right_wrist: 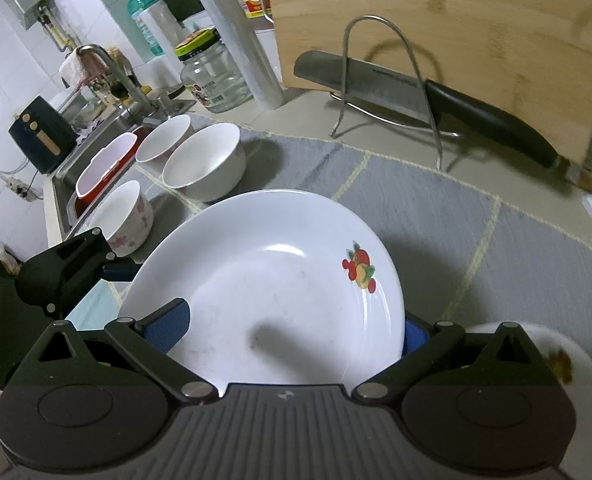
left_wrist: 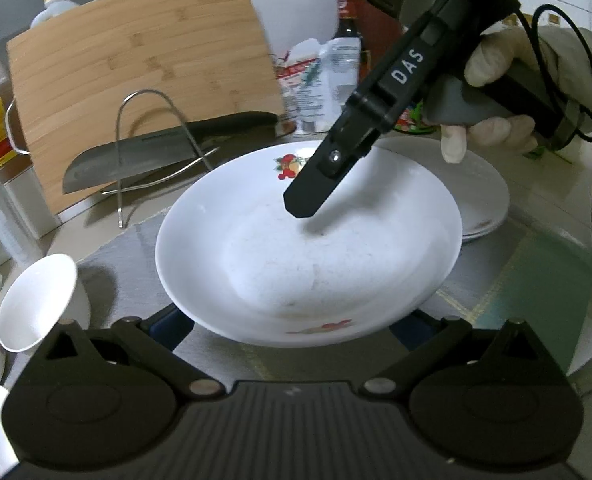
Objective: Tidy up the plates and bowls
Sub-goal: 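Lift the plate with the right gripper and carry it over the plate stack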
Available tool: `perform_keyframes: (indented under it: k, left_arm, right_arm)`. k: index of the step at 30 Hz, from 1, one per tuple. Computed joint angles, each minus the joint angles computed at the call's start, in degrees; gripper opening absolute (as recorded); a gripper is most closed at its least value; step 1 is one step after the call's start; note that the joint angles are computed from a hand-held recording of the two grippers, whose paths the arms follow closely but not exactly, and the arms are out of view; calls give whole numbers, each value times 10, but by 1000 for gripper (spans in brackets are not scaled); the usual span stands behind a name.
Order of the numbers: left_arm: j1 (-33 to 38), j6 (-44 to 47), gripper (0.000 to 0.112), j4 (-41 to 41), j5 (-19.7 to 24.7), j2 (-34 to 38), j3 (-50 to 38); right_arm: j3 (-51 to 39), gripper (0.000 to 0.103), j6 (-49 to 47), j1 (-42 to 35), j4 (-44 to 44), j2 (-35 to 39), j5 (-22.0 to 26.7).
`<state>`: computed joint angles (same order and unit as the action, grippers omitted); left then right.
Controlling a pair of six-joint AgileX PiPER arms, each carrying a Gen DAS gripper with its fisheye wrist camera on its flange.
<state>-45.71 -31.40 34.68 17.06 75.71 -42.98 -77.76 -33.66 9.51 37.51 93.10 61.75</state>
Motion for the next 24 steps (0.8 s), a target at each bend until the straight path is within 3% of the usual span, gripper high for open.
perform_keyframes:
  k: [12,24]
  left_arm:
    - [-40,104,102,-91,0,21,-40]
    - [-27,424,102,-373,-26,109,-116]
  right_arm:
    - [78,103,6,-64,0,-94,-2]
    - [141,103,2,-155,-12,-153,0]
